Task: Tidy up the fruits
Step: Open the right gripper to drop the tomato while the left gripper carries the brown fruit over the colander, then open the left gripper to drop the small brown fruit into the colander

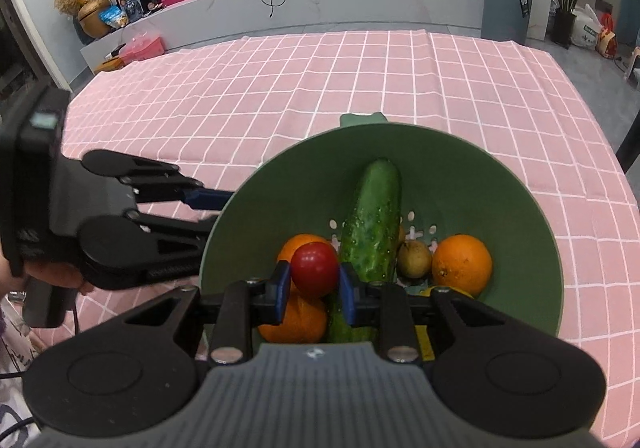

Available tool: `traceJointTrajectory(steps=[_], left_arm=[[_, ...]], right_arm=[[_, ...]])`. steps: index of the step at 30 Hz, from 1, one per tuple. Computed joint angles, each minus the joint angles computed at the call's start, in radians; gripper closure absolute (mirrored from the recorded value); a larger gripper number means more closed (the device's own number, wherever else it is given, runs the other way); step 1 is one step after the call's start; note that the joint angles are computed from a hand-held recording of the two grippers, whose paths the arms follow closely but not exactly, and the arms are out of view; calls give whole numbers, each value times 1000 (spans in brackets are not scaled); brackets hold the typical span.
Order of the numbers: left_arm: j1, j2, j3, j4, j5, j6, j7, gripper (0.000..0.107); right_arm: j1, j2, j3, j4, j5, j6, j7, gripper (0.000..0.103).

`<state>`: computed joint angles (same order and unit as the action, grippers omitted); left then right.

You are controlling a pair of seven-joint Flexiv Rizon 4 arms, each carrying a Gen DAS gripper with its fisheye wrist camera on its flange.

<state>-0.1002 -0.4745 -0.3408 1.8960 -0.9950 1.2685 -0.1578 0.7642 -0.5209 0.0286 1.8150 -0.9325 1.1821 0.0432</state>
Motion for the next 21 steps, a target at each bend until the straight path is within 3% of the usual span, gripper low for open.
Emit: traceJointTrajectory(steps=[3,5,12,18,21], left_arm=[[6,37,5,15,-33,-17,-27,77],[1,63,17,22,-57,-35,-46,77],[-45,162,85,48,-99,-141,-73,77],[-87,204,146,34,35,-306,-188,77],[-110,202,161,19,130,-336,-252,77]], right_arm=[[6,1,-7,1,-13,-12,12,80],[11,7,-17,10,-40,-5,40,70],[10,81,-39,84,-233,-13,268,68],[-10,180,19,177,-337,-144,458,58],[-31,208,58,215,-369,-182,540,56]])
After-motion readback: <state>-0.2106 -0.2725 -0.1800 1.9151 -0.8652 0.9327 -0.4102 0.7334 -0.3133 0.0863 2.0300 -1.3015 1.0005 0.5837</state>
